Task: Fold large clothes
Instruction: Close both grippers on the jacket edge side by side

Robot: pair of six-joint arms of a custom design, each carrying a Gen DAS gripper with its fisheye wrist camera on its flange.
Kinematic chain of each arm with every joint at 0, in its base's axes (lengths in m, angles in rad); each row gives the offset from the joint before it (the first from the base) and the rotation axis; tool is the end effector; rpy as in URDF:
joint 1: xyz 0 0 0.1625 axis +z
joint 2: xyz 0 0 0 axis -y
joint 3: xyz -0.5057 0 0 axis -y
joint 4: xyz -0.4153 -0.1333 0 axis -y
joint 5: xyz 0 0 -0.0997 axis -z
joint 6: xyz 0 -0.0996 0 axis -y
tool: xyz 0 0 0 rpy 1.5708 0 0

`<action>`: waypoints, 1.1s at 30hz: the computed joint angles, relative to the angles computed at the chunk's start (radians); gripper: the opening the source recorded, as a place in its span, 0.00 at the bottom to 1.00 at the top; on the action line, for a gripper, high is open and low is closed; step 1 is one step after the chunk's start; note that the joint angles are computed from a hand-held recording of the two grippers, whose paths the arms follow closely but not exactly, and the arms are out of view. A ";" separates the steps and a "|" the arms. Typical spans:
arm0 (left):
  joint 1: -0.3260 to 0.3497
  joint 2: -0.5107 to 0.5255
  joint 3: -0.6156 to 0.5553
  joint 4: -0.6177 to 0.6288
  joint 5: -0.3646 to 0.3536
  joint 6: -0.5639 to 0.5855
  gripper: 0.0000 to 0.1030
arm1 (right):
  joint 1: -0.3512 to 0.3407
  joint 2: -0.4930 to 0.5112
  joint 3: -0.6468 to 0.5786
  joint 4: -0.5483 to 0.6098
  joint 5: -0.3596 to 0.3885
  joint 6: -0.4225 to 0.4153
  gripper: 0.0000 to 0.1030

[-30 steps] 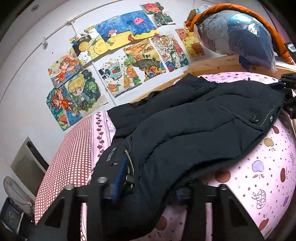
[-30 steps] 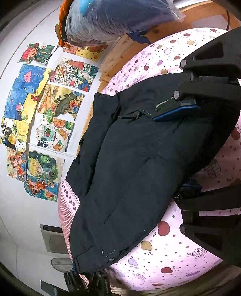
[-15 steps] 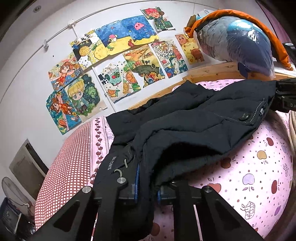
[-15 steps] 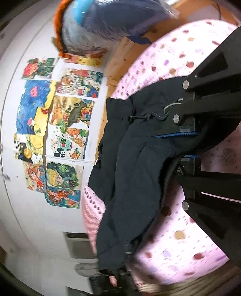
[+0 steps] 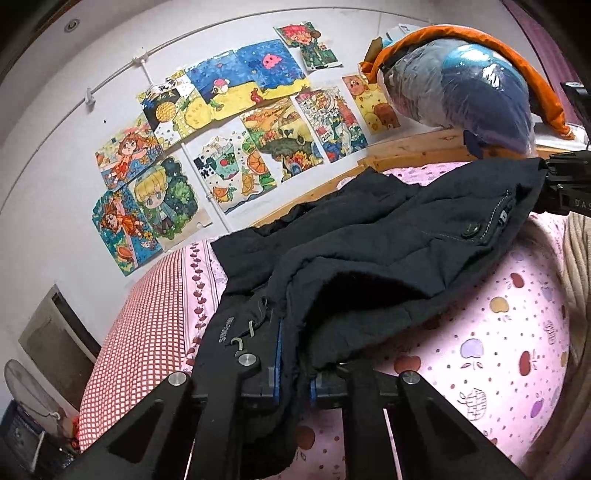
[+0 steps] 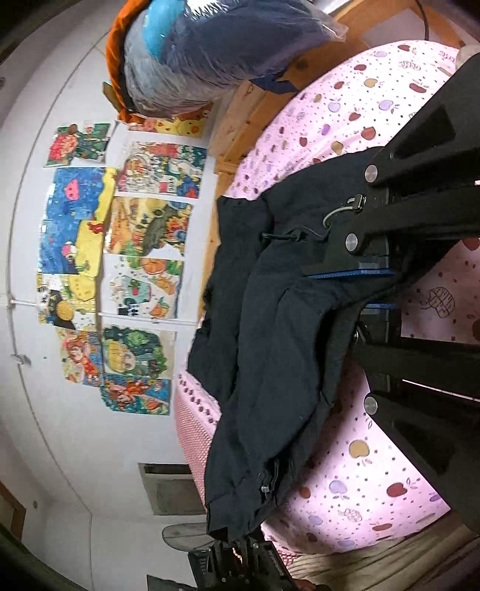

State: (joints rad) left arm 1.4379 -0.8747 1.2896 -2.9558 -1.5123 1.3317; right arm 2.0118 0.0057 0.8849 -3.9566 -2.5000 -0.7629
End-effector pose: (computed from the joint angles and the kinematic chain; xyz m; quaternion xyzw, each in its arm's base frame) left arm 0.0262 -0.8537 0.4092 0.5811 0.6667 -0.3702 0.2843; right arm 0.4043 -0.7312 -0.0683 0.1201 -0.7129 0.5473 0.4217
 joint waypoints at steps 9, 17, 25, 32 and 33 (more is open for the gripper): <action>-0.023 -0.078 0.030 0.102 -0.012 -0.065 0.09 | 0.044 0.015 -0.013 -0.169 0.005 -0.144 0.07; -0.046 -0.115 -0.008 0.223 -0.058 -0.139 0.09 | 0.089 -0.007 0.000 -0.290 0.020 -0.219 0.06; -0.088 -0.043 -0.164 0.303 -0.012 -0.211 0.08 | 0.065 -0.049 -0.015 -0.206 0.082 -0.227 0.06; -0.113 0.034 -0.274 0.277 -0.009 -0.188 0.08 | 0.044 -0.040 -0.150 -0.105 0.101 -0.276 0.06; -0.118 0.051 -0.299 0.280 -0.002 -0.187 0.08 | 0.039 -0.040 -0.178 -0.072 0.103 -0.268 0.06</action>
State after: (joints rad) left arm 1.3195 -0.8233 0.9902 -2.6761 -1.5142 1.1444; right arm 2.0511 -0.0346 0.7064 -4.0281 -2.3971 -1.0304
